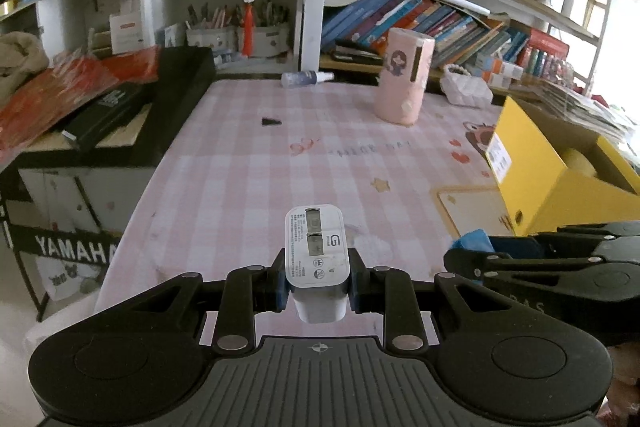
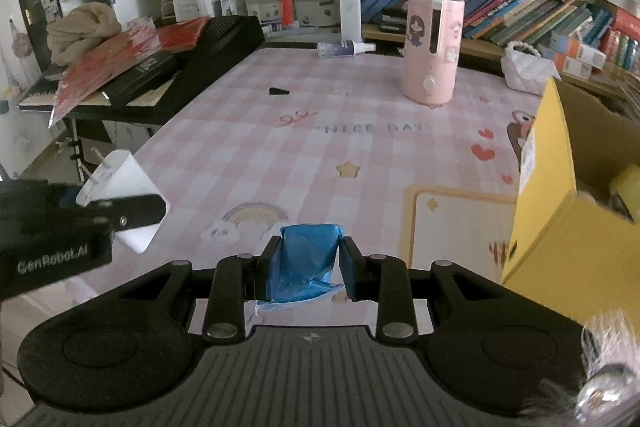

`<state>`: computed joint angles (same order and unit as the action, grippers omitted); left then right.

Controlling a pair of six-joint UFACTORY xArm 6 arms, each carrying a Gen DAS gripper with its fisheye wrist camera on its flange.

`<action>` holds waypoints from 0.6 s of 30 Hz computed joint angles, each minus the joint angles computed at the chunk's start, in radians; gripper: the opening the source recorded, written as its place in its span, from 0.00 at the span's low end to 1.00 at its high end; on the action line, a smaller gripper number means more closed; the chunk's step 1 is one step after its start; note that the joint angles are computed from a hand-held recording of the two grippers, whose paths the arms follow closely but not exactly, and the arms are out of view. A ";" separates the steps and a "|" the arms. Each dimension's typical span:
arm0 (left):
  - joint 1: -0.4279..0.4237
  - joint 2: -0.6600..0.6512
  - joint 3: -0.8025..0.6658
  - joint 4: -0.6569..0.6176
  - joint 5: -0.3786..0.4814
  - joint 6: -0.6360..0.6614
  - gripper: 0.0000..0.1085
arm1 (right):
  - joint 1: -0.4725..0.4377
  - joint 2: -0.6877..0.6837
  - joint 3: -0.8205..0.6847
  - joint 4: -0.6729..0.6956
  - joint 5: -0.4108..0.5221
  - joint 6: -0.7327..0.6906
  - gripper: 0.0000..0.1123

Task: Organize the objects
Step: 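Lift and carry the charger and blue item with both tools toward the yellow box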

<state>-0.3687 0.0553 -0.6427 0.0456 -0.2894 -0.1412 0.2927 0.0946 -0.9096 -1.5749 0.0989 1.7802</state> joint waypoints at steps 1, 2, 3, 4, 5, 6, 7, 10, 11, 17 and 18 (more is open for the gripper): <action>-0.004 -0.022 0.027 -0.006 -0.004 0.003 0.23 | 0.008 -0.016 0.018 -0.003 0.003 0.008 0.25; -0.010 -0.044 0.053 -0.019 -0.007 0.012 0.23 | 0.020 -0.034 0.037 -0.014 0.010 0.026 0.25; -0.014 -0.066 0.079 -0.023 -0.011 0.015 0.23 | 0.030 -0.051 0.054 -0.023 0.017 0.043 0.25; -0.016 -0.086 0.102 -0.020 -0.014 0.012 0.23 | 0.042 -0.067 0.070 -0.034 0.025 0.064 0.25; -0.018 -0.107 0.125 -0.013 -0.016 0.008 0.23 | 0.051 -0.081 0.085 -0.042 0.033 0.081 0.25; -0.021 -0.128 0.147 -0.010 -0.019 0.008 0.23 | 0.061 -0.097 0.101 -0.049 0.041 0.099 0.25; -0.025 -0.145 0.168 -0.011 -0.023 0.013 0.23 | 0.072 -0.116 0.120 -0.057 0.052 0.121 0.25; -0.031 -0.192 0.218 0.024 -0.026 -0.002 0.23 | 0.102 -0.163 0.172 -0.067 0.082 0.170 0.25; -0.029 -0.203 0.231 0.053 -0.027 -0.021 0.23 | 0.114 -0.179 0.190 -0.070 0.094 0.188 0.25; 0.034 -0.224 0.253 0.445 -0.043 -0.293 0.23 | 0.178 -0.299 0.327 0.000 0.187 0.225 0.25; 0.038 -0.222 0.250 0.497 -0.049 -0.328 0.23 | 0.187 -0.323 0.351 0.022 0.208 0.226 0.25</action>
<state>-0.3309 -0.1663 -0.3927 0.5424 -0.3384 -0.4694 0.4799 -0.2280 -0.5585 -1.5534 0.3071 2.0064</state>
